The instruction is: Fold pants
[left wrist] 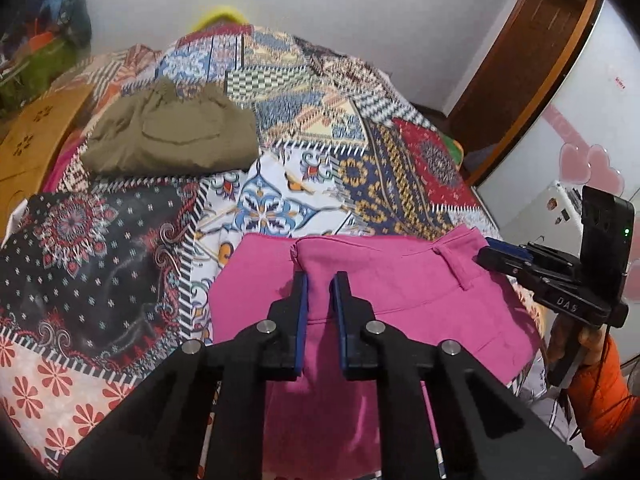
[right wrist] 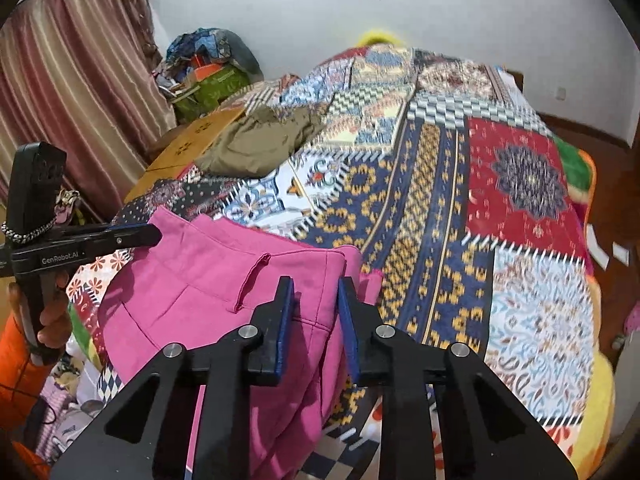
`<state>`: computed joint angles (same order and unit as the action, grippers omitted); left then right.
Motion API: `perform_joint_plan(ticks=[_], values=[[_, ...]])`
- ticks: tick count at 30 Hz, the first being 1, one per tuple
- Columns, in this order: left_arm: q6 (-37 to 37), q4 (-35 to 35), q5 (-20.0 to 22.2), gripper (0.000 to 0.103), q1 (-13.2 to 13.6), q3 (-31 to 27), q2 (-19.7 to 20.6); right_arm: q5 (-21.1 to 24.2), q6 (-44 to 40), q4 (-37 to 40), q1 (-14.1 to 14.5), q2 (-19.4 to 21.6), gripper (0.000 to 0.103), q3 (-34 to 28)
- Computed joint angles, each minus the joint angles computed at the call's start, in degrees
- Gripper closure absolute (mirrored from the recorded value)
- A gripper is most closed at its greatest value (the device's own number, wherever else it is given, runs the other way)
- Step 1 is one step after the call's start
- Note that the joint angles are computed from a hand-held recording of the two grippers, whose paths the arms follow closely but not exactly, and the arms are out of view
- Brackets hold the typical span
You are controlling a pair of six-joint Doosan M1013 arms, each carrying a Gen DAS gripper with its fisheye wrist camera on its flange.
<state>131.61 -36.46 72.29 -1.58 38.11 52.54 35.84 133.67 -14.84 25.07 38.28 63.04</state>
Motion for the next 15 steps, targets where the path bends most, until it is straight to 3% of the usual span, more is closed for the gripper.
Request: perform_joint_plan(ticks=[3,9,12,15], values=[[-1.22,0.55,-1.35,0.091,-0.22,-0.64,0.27,1.67,1.62,-3.09,0.24,0.96,0.085,-1.42],[-8.49,7.03,2.90,0.087,-1.25,-7.47,5.34,7.92,-0.24,-4.51,0.55,3.83,0.084,-4.82],[-7.13,8.84,0.47,0.079,-1.59,-5.35,4.16,8.99,-0.77,-4.62,0.59,3.51,0.082,-4.95],[-5.47,10.25,-2.22,0.065,-1.55,-3.76,2.59,10.09,0.68,-5.93,0.74,2.62,0.077,-5.05]])
